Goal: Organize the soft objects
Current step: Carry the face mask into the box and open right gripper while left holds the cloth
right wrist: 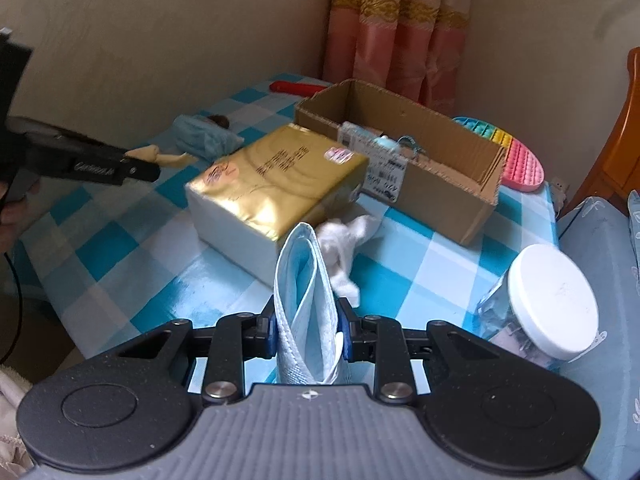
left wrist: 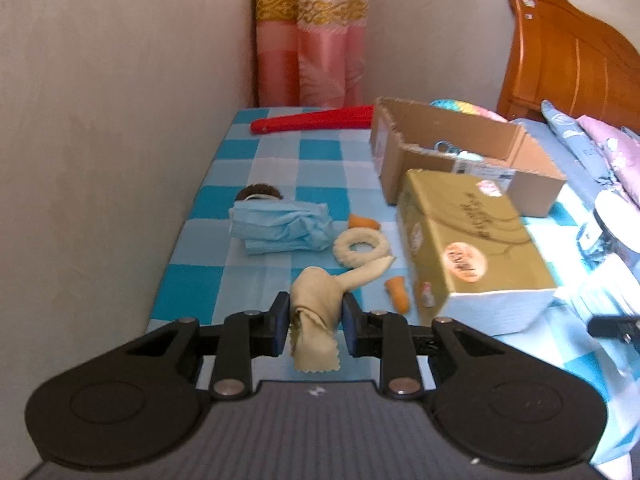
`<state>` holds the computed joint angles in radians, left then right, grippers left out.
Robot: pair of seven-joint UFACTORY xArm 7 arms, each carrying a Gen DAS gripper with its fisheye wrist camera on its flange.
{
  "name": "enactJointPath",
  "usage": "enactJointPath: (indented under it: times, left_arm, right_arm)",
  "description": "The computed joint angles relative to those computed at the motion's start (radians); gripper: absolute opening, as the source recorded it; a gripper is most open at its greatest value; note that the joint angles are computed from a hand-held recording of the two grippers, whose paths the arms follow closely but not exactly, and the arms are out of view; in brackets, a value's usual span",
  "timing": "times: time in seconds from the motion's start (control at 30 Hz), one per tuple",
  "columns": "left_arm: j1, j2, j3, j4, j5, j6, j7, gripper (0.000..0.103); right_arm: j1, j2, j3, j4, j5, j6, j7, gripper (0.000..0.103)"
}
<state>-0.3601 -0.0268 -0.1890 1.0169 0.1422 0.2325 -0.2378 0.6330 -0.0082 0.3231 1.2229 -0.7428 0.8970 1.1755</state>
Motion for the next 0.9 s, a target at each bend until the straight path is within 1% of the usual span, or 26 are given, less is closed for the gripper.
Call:
enactJointPath:
  times: [0.17, 0.3, 0.37, 0.6, 0.77, 0.83, 0.87, 0.9]
  left_arm:
    - [-0.014, -0.035, -0.004, -0.016, -0.057, -0.010, 0.047, 0.026]
    - [-0.028, -0.054, -0.004, -0.026, -0.114, -0.015, 0.099, 0.026]
    - [-0.029, -0.061, -0.007, -0.030, -0.124, -0.018, 0.104, 0.026]
    - [-0.036, -0.074, -0.012, -0.041, -0.148, -0.014, 0.117, 0.026]
    - [-0.036, -0.085, -0.013, -0.053, -0.151, -0.007, 0.112, 0.026]
    - [-0.035, -0.089, -0.013, -0.057, -0.150, -0.005, 0.105, 0.026]
    - [-0.033, -0.092, -0.014, -0.061, -0.147, -0.006, 0.100, 0.026]
    - [-0.031, -0.093, -0.014, -0.062, -0.144, -0.005, 0.096, 0.026]
  right_arm:
    - [-0.019, -0.021, -0.007, 0.006, -0.031, 0.015, -0.017, 0.032]
    - [-0.050, -0.026, -0.020, 0.024, -0.053, 0.012, -0.050, 0.032]
    - [-0.072, -0.022, -0.033, 0.038, -0.064, 0.005, -0.070, 0.032]
    - [-0.128, 0.057, -0.089, 0.168, -0.104, 0.000, -0.177, 0.032]
    - [-0.132, 0.151, -0.141, 0.279, -0.116, 0.013, -0.224, 0.033]
    - [-0.134, 0.182, -0.164, 0.313, -0.089, 0.004, -0.236, 0.043]
    - [-0.133, 0.192, -0.175, 0.322, -0.089, -0.003, -0.234, 0.059]
    - [-0.126, 0.197, -0.183, 0.326, -0.098, 0.000, -0.225, 0.072]
